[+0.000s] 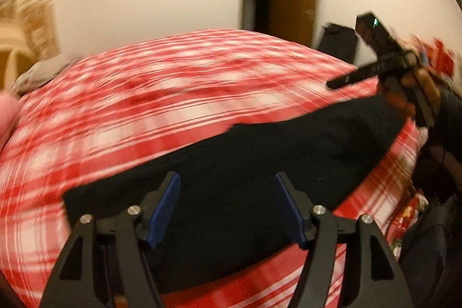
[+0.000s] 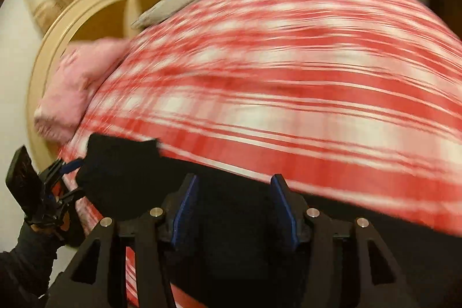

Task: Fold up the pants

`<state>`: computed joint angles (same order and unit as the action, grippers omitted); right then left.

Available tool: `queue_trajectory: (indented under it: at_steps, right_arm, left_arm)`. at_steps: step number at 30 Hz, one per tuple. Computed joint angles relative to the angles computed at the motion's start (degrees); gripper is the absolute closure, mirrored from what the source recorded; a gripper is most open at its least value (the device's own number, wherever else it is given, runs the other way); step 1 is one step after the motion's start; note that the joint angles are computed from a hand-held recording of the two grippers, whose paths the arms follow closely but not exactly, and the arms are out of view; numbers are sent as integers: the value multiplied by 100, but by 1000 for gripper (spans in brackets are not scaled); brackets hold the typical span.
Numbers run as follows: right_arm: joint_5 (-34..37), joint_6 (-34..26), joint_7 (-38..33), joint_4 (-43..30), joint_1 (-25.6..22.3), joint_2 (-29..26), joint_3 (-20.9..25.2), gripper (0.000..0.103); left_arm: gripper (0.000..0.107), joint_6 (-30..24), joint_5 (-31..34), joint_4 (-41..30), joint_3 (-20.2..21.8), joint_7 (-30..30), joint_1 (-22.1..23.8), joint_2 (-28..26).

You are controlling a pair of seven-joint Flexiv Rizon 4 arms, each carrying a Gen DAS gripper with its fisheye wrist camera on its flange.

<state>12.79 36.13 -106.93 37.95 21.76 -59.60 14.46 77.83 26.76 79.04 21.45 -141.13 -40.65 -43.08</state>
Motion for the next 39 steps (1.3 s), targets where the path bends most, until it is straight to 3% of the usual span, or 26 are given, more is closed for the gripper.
queue_trajectory:
  at_steps: [4,9,11,15,19,26,34,37,39]
  right_arm:
    - [-131,1189,566,1414,-434,812,-445,49]
    - [-309,2083,1462,2534,-877,1425,-630,49]
    - [-311,2378,1572,2931,-1087,1617,-533,49]
    - [-462,2783,1746,3507,-1348,1842,-422,49]
    - [-468,3016,1782,3836,-1649,1942,-282,49]
    - [-475,3214,2037,3988,-1907,1912,-242,49]
    - [-438,3424,2276,3917,-2082,1837,-152,49]
    - [-417,3501,2302,3774,-2143,1727,-104,49]
    - [-386,3426,2501,3558,-2163,1597,-129,49]
  left_arm:
    - [38,-73,-443,-677,-1002,1332,587,-383]
    - [56,-426,-1160,-1887,-2095,3134,989,-1140]
    - [60,-740,-1423,-2461,-2358,3727,1004,-1488]
    - [70,-1674,-1866,-3612,-2485,4651,831,-2118]
    - [70,-2297,-2208,-4196,-2293,4995,659,-2456]
    - [70,-2979,-2392,-5003,-2009,4907,577,-2910]
    - [70,-3167,-2377,-5349,-1994,5027,518,-3090]
    - [77,-3314,-2408,-5583,-1983,4953,541,-3210]
    - [90,-3352,-2468,-5626,-2019,4871,582,-3219]
